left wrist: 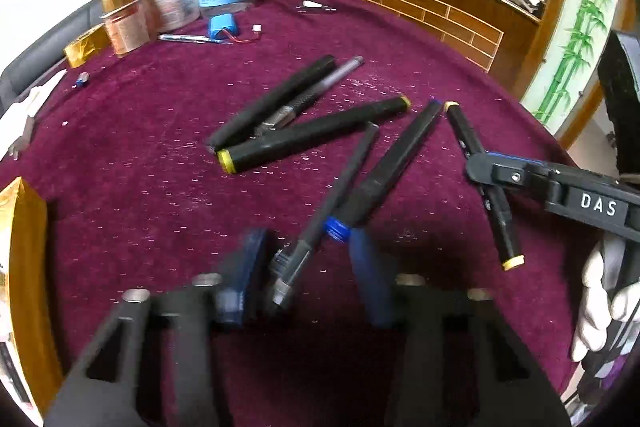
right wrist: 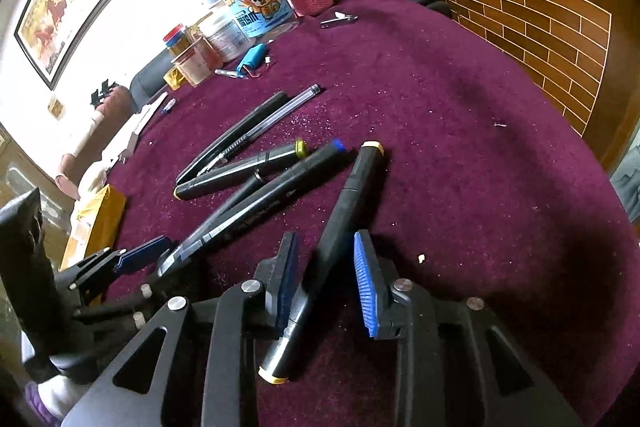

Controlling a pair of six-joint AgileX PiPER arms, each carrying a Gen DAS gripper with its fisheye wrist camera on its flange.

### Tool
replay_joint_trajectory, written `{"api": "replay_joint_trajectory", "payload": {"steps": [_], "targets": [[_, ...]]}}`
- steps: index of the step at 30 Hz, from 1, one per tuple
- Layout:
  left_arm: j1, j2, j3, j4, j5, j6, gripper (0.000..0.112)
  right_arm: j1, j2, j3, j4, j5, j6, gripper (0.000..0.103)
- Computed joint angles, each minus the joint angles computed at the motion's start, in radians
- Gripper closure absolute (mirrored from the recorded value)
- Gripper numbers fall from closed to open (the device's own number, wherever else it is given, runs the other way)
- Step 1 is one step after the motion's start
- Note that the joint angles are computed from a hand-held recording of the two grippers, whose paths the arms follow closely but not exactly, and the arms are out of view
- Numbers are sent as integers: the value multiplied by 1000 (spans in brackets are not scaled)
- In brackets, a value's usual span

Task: Organize rigid objects
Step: 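Grasp a thin black pen with left while right grasps a yellow-ended black marker, then carry the pen and marker into the tray and open both grippers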

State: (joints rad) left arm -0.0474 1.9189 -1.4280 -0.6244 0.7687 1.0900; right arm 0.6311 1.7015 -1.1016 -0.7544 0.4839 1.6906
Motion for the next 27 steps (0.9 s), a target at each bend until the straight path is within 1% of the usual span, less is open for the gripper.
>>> {"api": "replay_joint_trajectory", "payload": {"steps": [1, 4, 6, 7, 9, 11, 12, 13, 14, 15, 16, 17, 18, 19, 20, 21, 22, 23, 24, 25, 27], "targets": [[32, -6, 0, -39, 55, 47, 105, 0, -1, 0, 0, -1, 1, 77], [84, -42, 41, -28, 93, 95, 105, -5, -2, 5, -4, -13, 8, 77], [145, -64, 62, -24, 153, 113, 105, -6, -5, 10, -9, -18, 16, 77], [161, -72, 65, -21, 169, 112, 105, -9, -6, 12, -10, -23, 17, 77], [201, -98, 87, -41, 193, 133, 105, -12, -6, 14, -10, -28, 17, 77], [205, -96, 65, -68, 207, 122, 104, -10, -4, 9, -5, -19, 7, 77], [199, -98, 64, -78, 191, 116, 102, -10, -3, 8, -3, -15, 3, 77], [180, -95, 58, -71, 156, 94, 94, -9, -2, 5, -1, -11, 0, 77], [154, -83, 46, -57, 125, 68, 82, -8, -2, 5, -2, -9, 1, 77], [135, -66, 32, -44, 111, 50, 75, -9, -3, 7, -3, -12, 3, 77], [104, -53, 29, -16, 76, 26, 65, -11, -5, 11, -6, -17, 8, 77], [80, -42, 33, 9, 40, 11, 61, -12, -6, 13, -8, -21, 12, 77], [51, -34, 53, 32, -9, 2, 61, -13, -7, 16, -12, -25, 17, 77], [47, -45, 74, 16, -41, 31, 65, -13, -7, 17, -15, -26, 22, 77], [44, -49, 78, 13, -45, 37, 78, -12, -6, 15, -12, -25, 19, 77], [51, -49, 80, -8, -23, 58, 87, -12, -5, 14, -12, -22, 18, 77], [55, -54, 88, -16, -22, 81, 106, -9, -1, 7, -6, -12, 9, 77], [62, -62, 96, -20, -11, 99, 107, -3, 7, -9, 7, 11, -11, 78], [71, -65, 95, -22, 11, 103, 106, 11, 24, -47, 35, 67, -52, 82], [92, -68, 93, -45, 50, 122, 106, 20, 34, -70, 53, 98, -84, 85], [145, -86, 104, -103, 108, 166, 106, 31, 27, -64, 70, 62, -115, 89]]}}
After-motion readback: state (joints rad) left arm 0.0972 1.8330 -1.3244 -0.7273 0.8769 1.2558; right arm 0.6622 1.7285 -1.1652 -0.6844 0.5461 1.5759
